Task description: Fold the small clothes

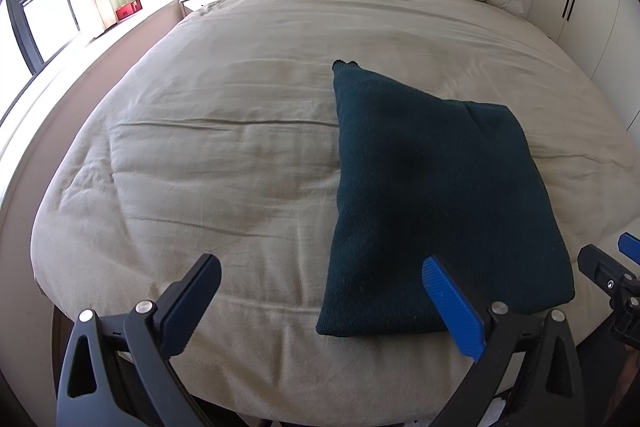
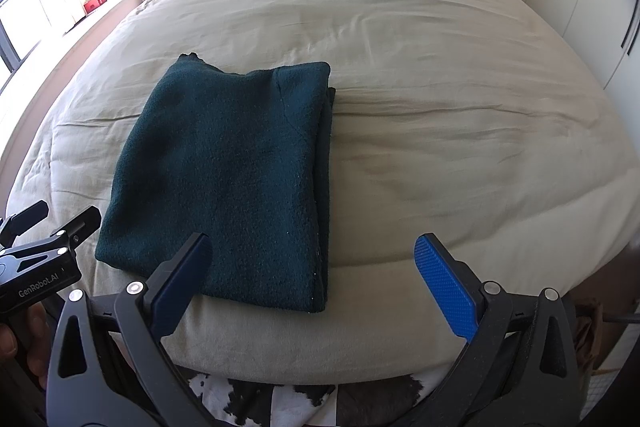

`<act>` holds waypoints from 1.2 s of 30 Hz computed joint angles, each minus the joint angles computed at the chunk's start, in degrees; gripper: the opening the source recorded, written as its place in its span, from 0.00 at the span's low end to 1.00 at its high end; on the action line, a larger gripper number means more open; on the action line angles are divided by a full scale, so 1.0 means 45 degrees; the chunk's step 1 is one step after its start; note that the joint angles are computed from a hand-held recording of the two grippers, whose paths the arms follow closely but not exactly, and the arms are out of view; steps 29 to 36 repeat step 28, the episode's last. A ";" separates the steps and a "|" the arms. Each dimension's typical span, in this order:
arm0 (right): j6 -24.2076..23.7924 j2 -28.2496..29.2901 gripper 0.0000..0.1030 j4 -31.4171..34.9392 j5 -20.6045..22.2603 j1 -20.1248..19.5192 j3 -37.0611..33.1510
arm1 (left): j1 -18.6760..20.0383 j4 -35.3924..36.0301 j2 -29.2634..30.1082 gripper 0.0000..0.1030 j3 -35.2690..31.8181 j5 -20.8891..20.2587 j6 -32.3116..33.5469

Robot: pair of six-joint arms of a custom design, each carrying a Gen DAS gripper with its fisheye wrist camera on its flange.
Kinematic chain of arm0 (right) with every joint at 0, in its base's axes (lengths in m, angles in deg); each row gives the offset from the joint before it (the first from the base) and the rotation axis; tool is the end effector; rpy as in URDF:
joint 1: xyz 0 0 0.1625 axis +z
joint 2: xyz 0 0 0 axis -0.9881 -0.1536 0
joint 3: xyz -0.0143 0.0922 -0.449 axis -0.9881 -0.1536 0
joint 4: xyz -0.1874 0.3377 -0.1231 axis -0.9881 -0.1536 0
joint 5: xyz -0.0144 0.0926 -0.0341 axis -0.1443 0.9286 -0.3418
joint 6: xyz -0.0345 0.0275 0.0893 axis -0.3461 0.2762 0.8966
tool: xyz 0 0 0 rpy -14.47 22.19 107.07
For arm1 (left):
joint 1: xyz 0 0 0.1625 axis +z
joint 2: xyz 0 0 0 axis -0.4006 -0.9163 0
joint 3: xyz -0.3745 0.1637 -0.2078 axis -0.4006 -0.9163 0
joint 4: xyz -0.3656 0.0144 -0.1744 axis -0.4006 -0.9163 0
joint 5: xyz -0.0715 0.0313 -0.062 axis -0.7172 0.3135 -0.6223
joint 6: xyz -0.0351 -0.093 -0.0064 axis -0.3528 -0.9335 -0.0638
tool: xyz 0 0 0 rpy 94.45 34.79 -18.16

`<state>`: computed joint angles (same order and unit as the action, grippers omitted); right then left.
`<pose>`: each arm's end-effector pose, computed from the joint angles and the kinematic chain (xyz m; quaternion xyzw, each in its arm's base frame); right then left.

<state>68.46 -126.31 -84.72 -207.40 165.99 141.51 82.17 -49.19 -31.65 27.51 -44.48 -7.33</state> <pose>-0.0042 -0.7452 0.3198 -0.0981 -0.8488 0.3257 0.4046 -0.3134 -0.8927 0.0034 0.2806 0.8871 -0.1855 0.3162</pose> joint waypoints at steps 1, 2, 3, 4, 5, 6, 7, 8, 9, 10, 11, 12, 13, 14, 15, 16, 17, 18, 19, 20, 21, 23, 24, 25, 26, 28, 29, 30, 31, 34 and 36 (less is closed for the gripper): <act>0.0001 0.0002 1.00 0.0017 0.0003 0.0000 -0.0016 | 0.0002 0.0009 0.0007 1.00 -0.0017 0.0000 0.0004; 0.0010 0.0005 1.00 0.0026 -0.0003 0.0003 -0.0020 | 0.0002 0.0009 0.0007 1.00 -0.0017 0.0000 0.0004; 0.0007 -0.0014 1.00 0.0063 0.0018 -0.0017 -0.0020 | 0.0002 -0.0005 -0.0022 1.00 0.0041 -0.0006 -0.0012; 0.0014 -0.0017 1.00 0.0056 0.0020 -0.0016 0.0000 | -0.0001 -0.0001 -0.0010 1.00 0.0017 -0.0004 -0.0008; 0.0004 -0.0022 1.00 0.0059 0.0024 -0.0024 -0.0003 | -0.0004 -0.0009 -0.0009 1.00 0.0020 0.0001 -0.0007; 0.0010 -0.0020 1.00 0.0062 0.0021 -0.0022 -0.0004 | -0.0004 -0.0010 -0.0017 1.00 0.0035 -0.0003 -0.0011; 0.0018 -0.0024 1.00 0.0054 0.0023 -0.0022 0.0017 | -0.0006 -0.0017 -0.0027 1.00 0.0058 -0.0006 -0.0018; 0.0012 -0.0018 1.00 0.0060 0.0024 -0.0021 -0.0003 | -0.0009 -0.0010 -0.0021 1.00 0.0044 -0.0006 -0.0019; 0.0015 -0.0017 1.00 0.0054 0.0020 -0.0020 0.0005 | -0.0011 -0.0006 -0.0026 1.00 0.0055 -0.0005 -0.0028; 0.0024 -0.0016 1.00 0.0055 0.0017 -0.0019 0.0012 | 0.0001 0.0023 -0.0015 1.00 0.0029 -0.0020 -0.0029; 0.0024 -0.0015 1.00 0.0075 0.0026 -0.0019 -0.0007 | 0.0014 0.0055 -0.0009 1.00 0.0009 -0.0045 -0.0041; 0.0040 -0.0020 1.00 0.0074 0.0026 -0.0018 0.0014 | 0.0026 0.0097 0.0003 1.00 -0.0029 -0.0062 -0.0046; 0.0033 -0.0033 1.00 0.0068 0.0042 -0.0038 0.0036 | 0.0040 0.0166 0.0052 1.00 -0.0137 -0.0069 -0.0030; 0.0029 -0.0036 1.00 0.0061 0.0048 -0.0044 0.0050 | 0.0043 0.0189 0.0067 1.00 -0.0162 -0.0073 -0.0026; 0.0036 -0.0035 1.00 0.0072 0.0041 -0.0043 0.0045 | 0.0050 0.0215 0.0075 1.00 -0.0183 -0.0087 -0.0022; 0.0036 -0.0035 1.00 0.0072 0.0041 -0.0043 0.0045 | 0.0060 0.0293 0.0118 1.00 -0.0291 -0.0096 -0.0013; 0.0036 -0.0033 1.00 0.0073 0.0046 -0.0042 0.0042 | 0.0072 0.0379 0.0166 1.00 -0.0412 -0.0111 -0.0006; 0.0052 -0.0035 1.00 0.0088 0.0039 -0.0041 0.0051 | 0.0072 0.0363 0.0146 1.00 -0.0362 -0.0123 -0.0020; 0.0045 -0.0036 1.00 0.0115 0.0056 -0.0055 0.0035 | 0.0078 0.0442 0.0189 1.00 -0.0471 -0.0136 -0.0020; 0.0040 -0.0042 1.00 0.0100 0.0064 -0.0061 0.0058 | 0.0080 0.0487 0.0202 1.00 -0.0510 -0.0143 -0.0022; 0.0047 -0.0043 1.00 0.0097 0.0055 -0.0060 0.0071 | 0.0077 0.0493 0.0200 1.00 -0.0496 -0.0133 -0.0037; 0.0059 -0.0058 1.00 0.0135 0.0061 -0.0077 0.0076 | 0.0079 0.0512 0.0196 1.00 -0.0492 -0.0165 -0.0063; 0.0057 -0.0070 1.00 0.0146 0.0069 -0.0088 0.0083 | 0.0083 0.0500 0.0170 1.00 -0.0445 -0.0210 -0.0093; 0.0062 -0.0079 1.00 0.0116 0.0061 -0.0087 0.0118 | 0.0084 0.0447 0.0140 1.00 -0.0381 -0.0239 -0.0089; 0.0036 -0.0101 1.00 0.0134 0.0075 -0.0108 0.0112 | 0.0081 0.0369 0.0120 1.00 -0.0328 -0.0240 -0.0059; 0.0026 -0.0130 1.00 0.0102 0.0077 -0.0118 0.0143 | 0.0078 0.0231 0.0072 1.00 -0.0234 -0.0282 -0.0030; 0.0026 -0.0130 1.00 0.0102 0.0077 -0.0118 0.0143 | 0.0078 0.0231 0.0072 1.00 -0.0234 -0.0282 -0.0030; 0.0026 -0.0130 1.00 0.0102 0.0077 -0.0118 0.0143 | 0.0078 0.0231 0.0072 1.00 -0.0234 -0.0282 -0.0030; 0.0026 -0.0130 1.00 0.0102 0.0077 -0.0118 0.0143 | 0.0078 0.0231 0.0072 1.00 -0.0234 -0.0282 -0.0030; 0.0026 -0.0130 1.00 0.0102 0.0077 -0.0118 0.0143 | 0.0078 0.0231 0.0072 1.00 -0.0234 -0.0282 -0.0030; 0.0026 -0.0130 1.00 0.0102 0.0077 -0.0118 0.0143 | 0.0078 0.0231 0.0072 1.00 -0.0234 -0.0282 -0.0030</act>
